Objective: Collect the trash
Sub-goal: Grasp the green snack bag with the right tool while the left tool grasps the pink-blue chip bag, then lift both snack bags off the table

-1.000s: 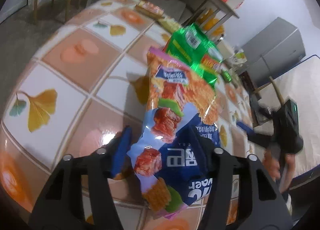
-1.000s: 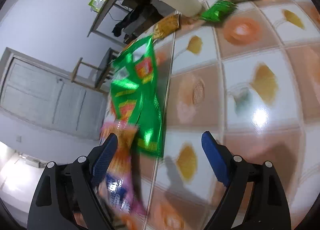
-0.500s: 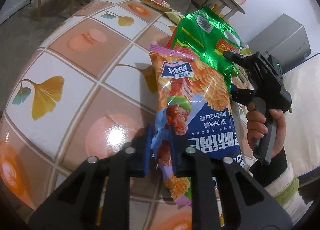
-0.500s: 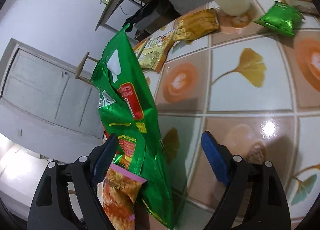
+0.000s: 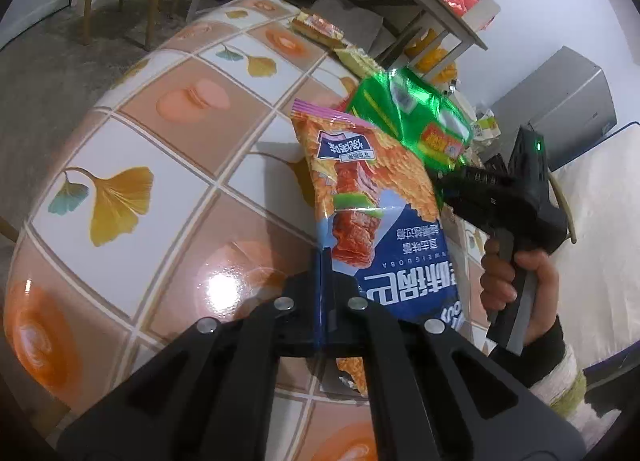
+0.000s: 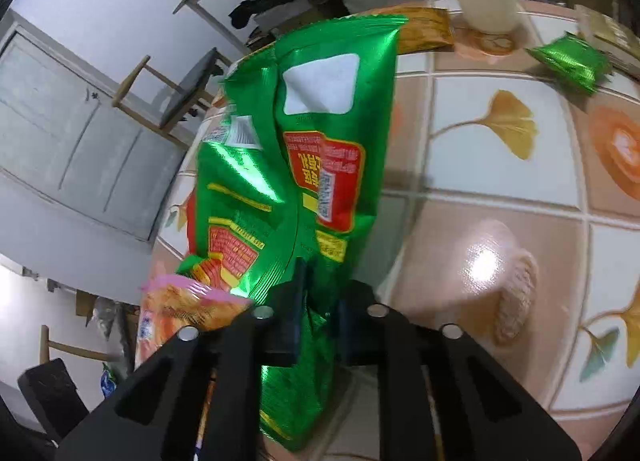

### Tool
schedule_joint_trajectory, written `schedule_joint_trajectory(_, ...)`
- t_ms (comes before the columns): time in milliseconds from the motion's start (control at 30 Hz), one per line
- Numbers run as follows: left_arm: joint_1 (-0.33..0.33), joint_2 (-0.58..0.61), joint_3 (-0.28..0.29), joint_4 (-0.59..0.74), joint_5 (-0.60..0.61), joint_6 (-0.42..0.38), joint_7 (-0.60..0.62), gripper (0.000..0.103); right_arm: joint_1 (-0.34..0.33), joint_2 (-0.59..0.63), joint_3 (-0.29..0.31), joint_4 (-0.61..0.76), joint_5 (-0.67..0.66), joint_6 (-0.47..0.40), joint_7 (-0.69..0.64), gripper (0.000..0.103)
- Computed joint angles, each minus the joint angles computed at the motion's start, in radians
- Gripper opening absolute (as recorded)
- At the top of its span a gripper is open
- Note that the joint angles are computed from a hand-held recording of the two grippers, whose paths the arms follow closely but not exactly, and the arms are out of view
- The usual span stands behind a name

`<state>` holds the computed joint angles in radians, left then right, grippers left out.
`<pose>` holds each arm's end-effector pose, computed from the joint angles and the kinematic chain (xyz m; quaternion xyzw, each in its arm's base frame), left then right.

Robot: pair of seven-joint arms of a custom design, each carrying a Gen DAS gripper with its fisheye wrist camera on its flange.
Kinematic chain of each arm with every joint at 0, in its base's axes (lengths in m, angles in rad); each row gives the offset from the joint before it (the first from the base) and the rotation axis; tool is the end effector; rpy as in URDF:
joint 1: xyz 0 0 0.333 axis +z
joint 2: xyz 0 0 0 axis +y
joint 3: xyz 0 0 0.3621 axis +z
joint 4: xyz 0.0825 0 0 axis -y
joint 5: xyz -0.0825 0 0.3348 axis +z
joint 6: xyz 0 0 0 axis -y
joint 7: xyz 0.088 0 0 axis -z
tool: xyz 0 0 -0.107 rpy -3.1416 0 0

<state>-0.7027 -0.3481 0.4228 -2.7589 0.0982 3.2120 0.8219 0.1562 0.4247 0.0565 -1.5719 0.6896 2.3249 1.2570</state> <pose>0.3674 -0.1021 0.4847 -0.7710 0.5096 -0.3788 0.0492 0.6665 0.1481 0.4972 -0.7056 0.6276 0.0821 0.3185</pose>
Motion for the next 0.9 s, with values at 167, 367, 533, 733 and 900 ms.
schedule_joint_trajectory(167, 0.087, -0.033, -0.066, -0.017, 0.031, 0.007, -0.025, 0.000, -0.003, -0.068, -0.026, -0.099, -0.006, 0.083, 0.007, 0.012)
schedule_joint_trajectory(367, 0.088, -0.060, -0.056, -0.030, 0.056, 0.016, -0.046, 0.000, -0.037, -0.152, -0.060, -0.216, -0.019, 0.185, -0.004, 0.012)
schedule_joint_trajectory(533, 0.059, -0.071, -0.036, -0.028, 0.079, 0.033, -0.055, 0.000, -0.092, -0.247, -0.078, -0.352, 0.047, 0.224, -0.028, 0.012)
schedule_joint_trajectory(733, 0.021, -0.070, -0.028, 0.001, 0.108, 0.039, -0.068, 0.000, -0.141, -0.362, -0.106, -0.500, 0.156, 0.234, -0.055, 0.012)
schedule_joint_trajectory(900, 0.009, -0.063, -0.059, 0.046, 0.125, 0.022, -0.061, 0.000, -0.164, -0.436, -0.130, -0.577, 0.235, 0.218, -0.099, 0.012)
